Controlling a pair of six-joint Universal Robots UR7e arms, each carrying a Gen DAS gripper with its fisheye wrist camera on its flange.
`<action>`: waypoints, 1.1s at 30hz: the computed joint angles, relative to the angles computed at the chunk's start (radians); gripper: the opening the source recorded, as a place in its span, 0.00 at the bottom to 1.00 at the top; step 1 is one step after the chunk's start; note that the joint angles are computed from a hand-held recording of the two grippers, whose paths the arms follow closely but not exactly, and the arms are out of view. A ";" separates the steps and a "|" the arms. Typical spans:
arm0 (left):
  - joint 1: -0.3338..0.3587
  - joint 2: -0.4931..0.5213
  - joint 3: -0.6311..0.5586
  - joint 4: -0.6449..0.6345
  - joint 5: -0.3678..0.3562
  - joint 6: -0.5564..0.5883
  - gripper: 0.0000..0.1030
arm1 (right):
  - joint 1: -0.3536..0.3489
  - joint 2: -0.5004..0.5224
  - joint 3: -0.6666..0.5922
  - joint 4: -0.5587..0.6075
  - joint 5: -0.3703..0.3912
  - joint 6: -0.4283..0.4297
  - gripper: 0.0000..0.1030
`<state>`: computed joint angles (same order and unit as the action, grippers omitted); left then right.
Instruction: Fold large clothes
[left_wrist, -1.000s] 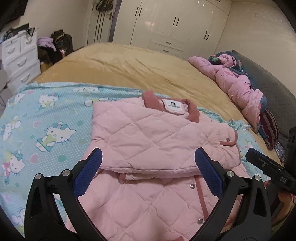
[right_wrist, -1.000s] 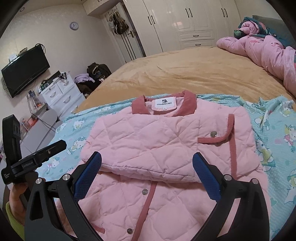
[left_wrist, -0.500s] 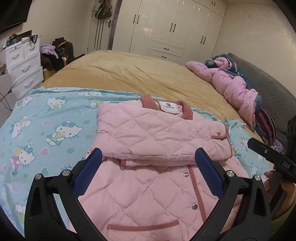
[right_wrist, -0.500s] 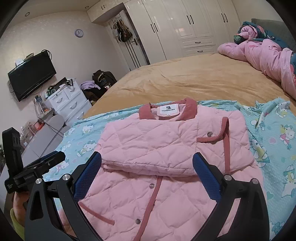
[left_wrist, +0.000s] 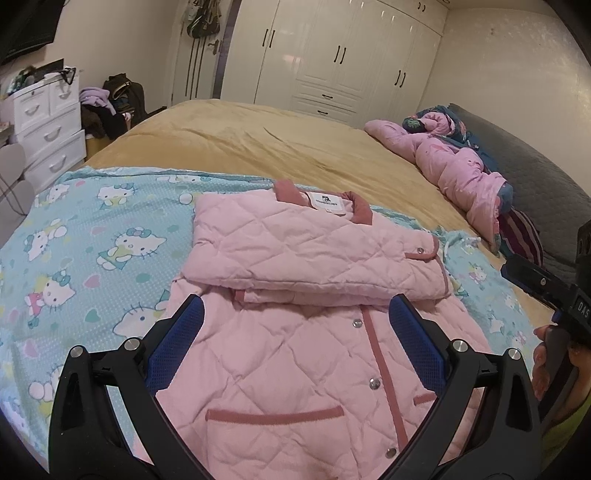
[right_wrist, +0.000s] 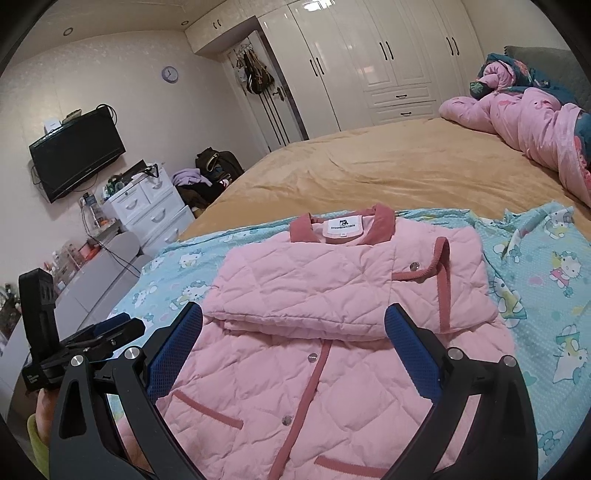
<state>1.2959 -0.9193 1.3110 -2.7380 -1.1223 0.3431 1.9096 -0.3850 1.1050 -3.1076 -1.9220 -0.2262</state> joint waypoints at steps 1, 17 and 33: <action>-0.002 -0.006 0.009 -0.002 0.002 0.000 0.91 | 0.001 -0.005 0.010 -0.004 0.001 0.001 0.96; -0.018 -0.080 0.158 -0.068 0.057 0.032 0.91 | 0.013 -0.101 0.217 -0.091 -0.038 -0.038 0.96; -0.020 -0.123 0.255 -0.103 0.120 0.054 0.91 | 0.001 -0.154 0.363 -0.113 -0.086 -0.028 0.96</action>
<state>1.2759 -1.0420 1.5662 -2.8409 -1.0020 0.3968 1.9107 -0.5392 1.4675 -3.2203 -2.0077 -0.2543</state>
